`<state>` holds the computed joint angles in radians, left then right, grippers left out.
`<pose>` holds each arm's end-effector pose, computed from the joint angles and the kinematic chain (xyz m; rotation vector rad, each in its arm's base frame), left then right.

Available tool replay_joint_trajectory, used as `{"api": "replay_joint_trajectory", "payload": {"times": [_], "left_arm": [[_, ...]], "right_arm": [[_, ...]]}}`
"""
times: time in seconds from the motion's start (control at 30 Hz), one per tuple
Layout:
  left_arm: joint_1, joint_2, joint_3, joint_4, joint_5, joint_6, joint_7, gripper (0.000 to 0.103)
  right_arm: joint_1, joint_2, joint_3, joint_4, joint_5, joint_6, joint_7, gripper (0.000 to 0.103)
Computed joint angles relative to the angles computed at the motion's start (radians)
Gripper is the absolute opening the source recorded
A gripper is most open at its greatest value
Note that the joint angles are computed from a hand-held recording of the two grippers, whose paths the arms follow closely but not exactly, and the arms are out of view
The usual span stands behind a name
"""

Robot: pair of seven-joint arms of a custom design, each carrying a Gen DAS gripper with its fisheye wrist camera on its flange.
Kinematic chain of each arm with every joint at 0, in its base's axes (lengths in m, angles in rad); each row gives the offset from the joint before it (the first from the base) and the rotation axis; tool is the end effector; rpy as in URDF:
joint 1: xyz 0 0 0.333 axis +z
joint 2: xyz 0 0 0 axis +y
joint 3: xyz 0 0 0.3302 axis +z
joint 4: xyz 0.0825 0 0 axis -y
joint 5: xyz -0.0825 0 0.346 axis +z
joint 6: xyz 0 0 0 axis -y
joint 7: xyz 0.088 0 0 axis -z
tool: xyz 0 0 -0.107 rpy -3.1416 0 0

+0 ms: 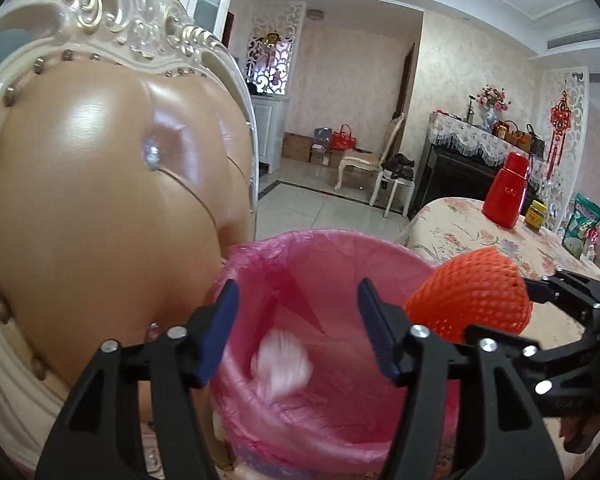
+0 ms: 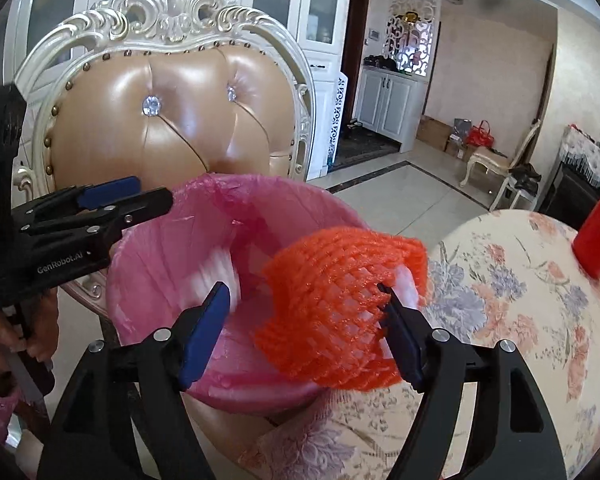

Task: Collect trash
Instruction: 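Release the net and tissue into the pink bin, return both tools to table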

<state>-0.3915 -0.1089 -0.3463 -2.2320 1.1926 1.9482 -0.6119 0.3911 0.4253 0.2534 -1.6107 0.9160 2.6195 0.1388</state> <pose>0.3905 -0.2765 0.4734 -1.9690 0.7455 -0.6420 0.5751 0.3723 0.4751 -2.2192 0.2605 -0.2318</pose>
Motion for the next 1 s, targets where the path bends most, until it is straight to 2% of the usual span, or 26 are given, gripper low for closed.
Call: {"api": "replay_joint_trajectory", "payload": {"times": [0.07, 0.1, 0.17, 0.23, 0.37, 0.47, 0.6, 0.7, 0.77, 0.87, 1.0], "left_arm": [[-0.012, 0.009, -0.016, 0.011, -0.007, -0.045, -0.016, 0.074], [-0.019, 0.012, -0.021, 0.015, -0.011, -0.063, -0.024, 0.08], [-0.035, 0.025, -0.031, 0.028, -0.02, -0.102, -0.042, 0.088], [-0.052, 0.039, -0.037, 0.045, -0.032, -0.14, -0.061, 0.088], [-0.087, 0.03, -0.052, 0.056, -0.048, -0.213, -0.099, 0.088], [-0.112, 0.031, -0.064, 0.077, -0.063, -0.269, -0.086, 0.091], [-0.136, 0.088, -0.066, 0.144, -0.038, -0.281, -0.034, 0.091], [-0.157, 0.163, -0.056, 0.225, 0.019, -0.255, -0.003, 0.097], [-0.176, 0.225, -0.041, 0.293, 0.063, -0.218, 0.007, 0.098], [-0.207, 0.328, -0.006, 0.413, 0.141, -0.121, 0.038, 0.098], [-0.247, 0.478, 0.041, 0.612, 0.222, 0.036, 0.119, 0.098]], "right_arm": [[-0.03, -0.024, 0.012, -0.024, 0.046, -0.025, -0.035, 0.07], [-0.059, -0.041, 0.023, -0.036, 0.091, -0.066, -0.073, 0.07], [-0.072, -0.055, 0.022, -0.038, 0.142, -0.112, -0.114, 0.071], [-0.052, -0.058, 0.006, -0.025, 0.133, -0.123, -0.1, 0.071], [-0.057, -0.062, -0.005, -0.01, 0.161, -0.183, -0.098, 0.071], [-0.082, -0.1, -0.017, -0.05, 0.222, -0.195, -0.131, 0.071], [-0.117, -0.182, -0.046, -0.143, 0.345, -0.177, -0.222, 0.071], [-0.149, -0.255, -0.087, -0.226, 0.453, -0.177, -0.289, 0.073], [-0.17, -0.308, -0.123, -0.289, 0.539, -0.154, -0.352, 0.078], [-0.19, -0.36, -0.17, -0.356, 0.639, -0.107, -0.436, 0.08], [-0.226, -0.394, -0.229, -0.419, 0.717, 0.006, -0.495, 0.082]]}}
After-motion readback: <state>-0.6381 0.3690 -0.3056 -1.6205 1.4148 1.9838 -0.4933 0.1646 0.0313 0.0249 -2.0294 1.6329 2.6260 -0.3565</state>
